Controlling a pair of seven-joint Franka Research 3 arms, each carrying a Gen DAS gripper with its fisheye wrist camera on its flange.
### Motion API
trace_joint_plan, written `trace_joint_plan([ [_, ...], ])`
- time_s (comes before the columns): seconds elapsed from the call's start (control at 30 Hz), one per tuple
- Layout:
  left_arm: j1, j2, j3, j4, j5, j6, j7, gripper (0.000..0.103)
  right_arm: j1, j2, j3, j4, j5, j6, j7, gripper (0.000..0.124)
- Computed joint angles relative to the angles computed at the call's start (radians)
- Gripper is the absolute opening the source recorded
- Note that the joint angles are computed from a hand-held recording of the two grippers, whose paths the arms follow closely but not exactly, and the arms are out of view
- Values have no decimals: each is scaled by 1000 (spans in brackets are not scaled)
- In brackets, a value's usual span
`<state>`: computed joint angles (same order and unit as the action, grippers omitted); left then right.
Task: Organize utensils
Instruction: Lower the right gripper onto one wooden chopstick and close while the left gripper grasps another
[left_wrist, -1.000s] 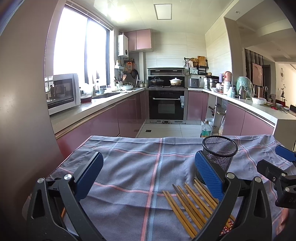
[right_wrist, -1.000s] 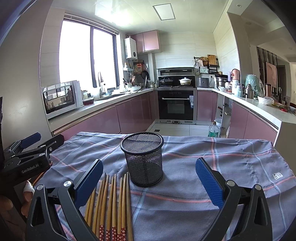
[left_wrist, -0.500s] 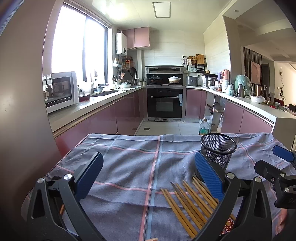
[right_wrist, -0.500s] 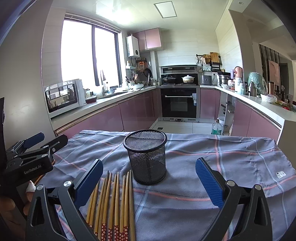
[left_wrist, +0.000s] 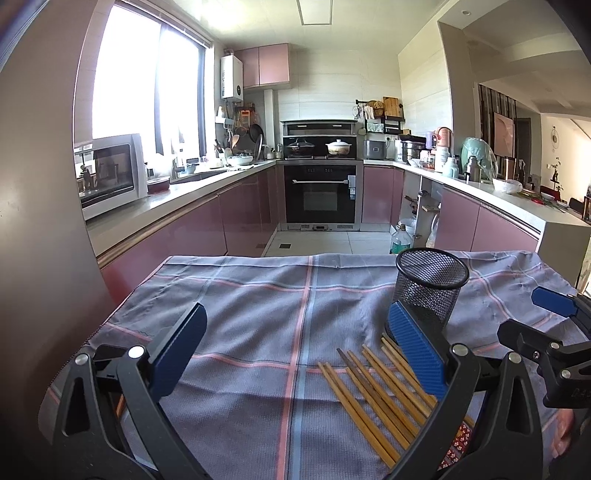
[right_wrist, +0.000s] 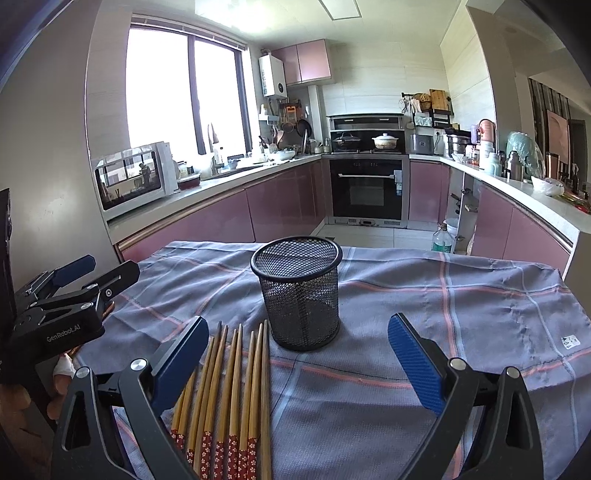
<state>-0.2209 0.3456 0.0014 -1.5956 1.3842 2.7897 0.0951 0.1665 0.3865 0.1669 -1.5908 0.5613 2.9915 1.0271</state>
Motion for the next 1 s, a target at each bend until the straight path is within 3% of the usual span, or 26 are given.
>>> trace_joint_plan([
  [0.17,47,28,-38,-14,-209,61,223,82,28,36,-56,62,-84,-177,72,75],
  [0.43,126,99,-142,-22,-602,93,657,68,36,134,-76,217,-162,-434,118,45],
  [0.6,190,155,-240,7,-826,65,906,54,40,180,-87,292,-191,-518,149,31],
  [0.7,216,181,-281,24,-931,42,1019,47,26,198,-75,326,-179,-560,136,29],
  [0.87,233,230,-312,73,-1071,1,1154,39,52,237,-94,399,-233,-617,146,28],
  [1.0,224,252,-299,109,-1148,-23,1217,29,70,263,-108,443,-281,-635,156,26],
])
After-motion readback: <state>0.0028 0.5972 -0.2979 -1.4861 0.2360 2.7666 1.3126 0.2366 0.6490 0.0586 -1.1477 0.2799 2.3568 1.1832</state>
